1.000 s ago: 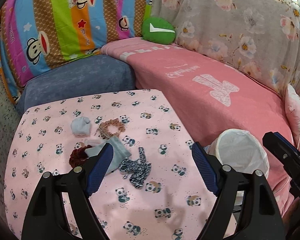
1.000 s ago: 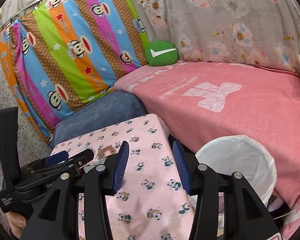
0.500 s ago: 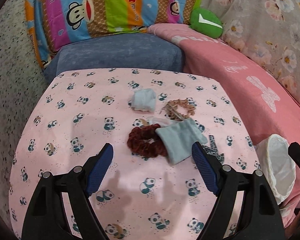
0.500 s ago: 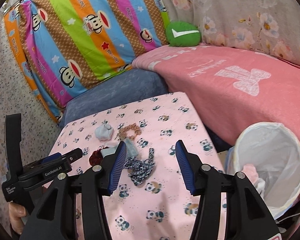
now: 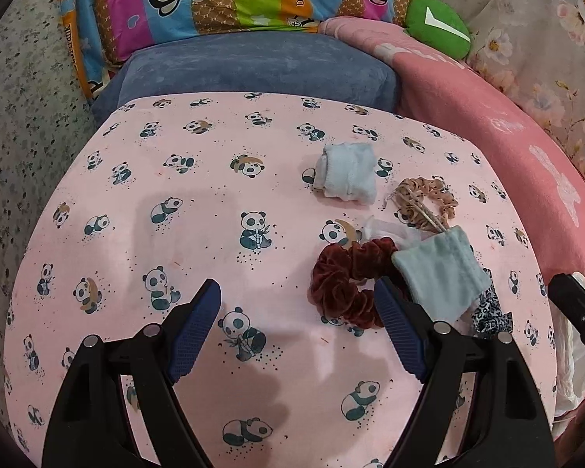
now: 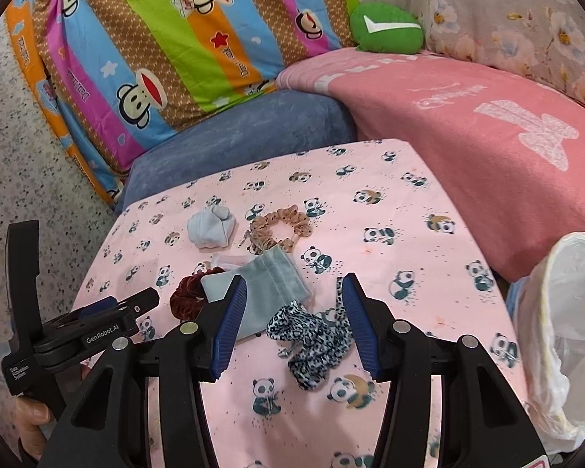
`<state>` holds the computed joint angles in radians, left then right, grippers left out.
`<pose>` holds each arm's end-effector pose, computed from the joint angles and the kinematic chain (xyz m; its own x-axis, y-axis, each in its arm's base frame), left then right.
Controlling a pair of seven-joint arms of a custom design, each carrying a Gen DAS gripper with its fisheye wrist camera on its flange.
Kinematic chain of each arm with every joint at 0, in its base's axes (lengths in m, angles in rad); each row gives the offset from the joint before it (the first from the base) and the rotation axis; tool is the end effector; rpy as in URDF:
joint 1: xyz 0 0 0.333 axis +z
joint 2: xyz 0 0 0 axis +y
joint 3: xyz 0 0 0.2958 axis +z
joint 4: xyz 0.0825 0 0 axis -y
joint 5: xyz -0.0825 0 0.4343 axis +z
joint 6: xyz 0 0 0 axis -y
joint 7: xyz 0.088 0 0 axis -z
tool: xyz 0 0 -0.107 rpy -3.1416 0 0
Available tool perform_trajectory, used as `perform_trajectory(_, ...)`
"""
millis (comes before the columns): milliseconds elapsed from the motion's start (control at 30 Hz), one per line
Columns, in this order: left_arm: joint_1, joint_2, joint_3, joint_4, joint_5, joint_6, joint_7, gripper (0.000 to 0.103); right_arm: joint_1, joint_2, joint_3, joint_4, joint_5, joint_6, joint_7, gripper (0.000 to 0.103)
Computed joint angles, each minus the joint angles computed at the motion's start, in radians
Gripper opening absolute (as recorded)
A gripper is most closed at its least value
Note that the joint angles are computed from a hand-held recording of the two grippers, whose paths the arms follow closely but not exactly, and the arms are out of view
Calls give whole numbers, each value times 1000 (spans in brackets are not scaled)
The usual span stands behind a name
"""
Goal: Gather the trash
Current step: 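Grasp the red scrunchie with the left gripper while the right grasps the grey-blue pouch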
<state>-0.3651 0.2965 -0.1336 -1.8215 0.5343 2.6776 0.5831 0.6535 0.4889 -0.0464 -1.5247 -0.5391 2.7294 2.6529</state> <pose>0.6175 -0.3469 0.3910 0.0451 -0.9878 0.1492 -0.8053 -0.1243 -0.5797 0.6209 0.4622 0.4159 0.0532 -0.9692 -0.2403 -0.7274 0.1272 -0.6743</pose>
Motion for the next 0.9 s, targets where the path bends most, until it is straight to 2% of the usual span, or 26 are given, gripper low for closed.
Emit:
perform_trajectory(233, 15, 91, -13, 79, -84, 9, 115, 75, -33, 180, 32, 213, 124, -77, -139, 52)
perform_trajectory(467, 21, 124, -21, 96, -182, 45, 229, 54, -42, 288, 37, 336, 225, -127, -236, 52)
perform_trajectory(500, 20, 123, -20, 94, -189, 52, 238, 52, -42, 297, 36, 345, 234, -130, -246, 50)
perform_trajectory(567, 29, 123, -34, 89, -226, 69, 274, 38, -44, 314, 41, 364, 256, -134, -276, 45)
perform_trajectory(600, 32, 126, -38, 92, -242, 72, 290, 35, -46, 319, 45, 368, 266, -132, -294, 34)
perform_trajectory(633, 31, 124, -39, 90, -254, 76, 300, 30, -43, 320, 39, 367, 269, -130, -298, 29)
perform_trajectory(667, 19, 123, -29, 92, -250, 73, 293, 26, -35, 318, 30, 365, 266, -129, -300, 28)
perform_trajectory(733, 6, 120, -18, 94, -244, 70, 287, 20, -29, 305, 25, 352, 265, -121, -311, 16)
perform_trajectory(900, -16, 87, 0, 79, -214, 82, 252, 17, -2, 246, -10, 277, 234, -63, -261, 12)
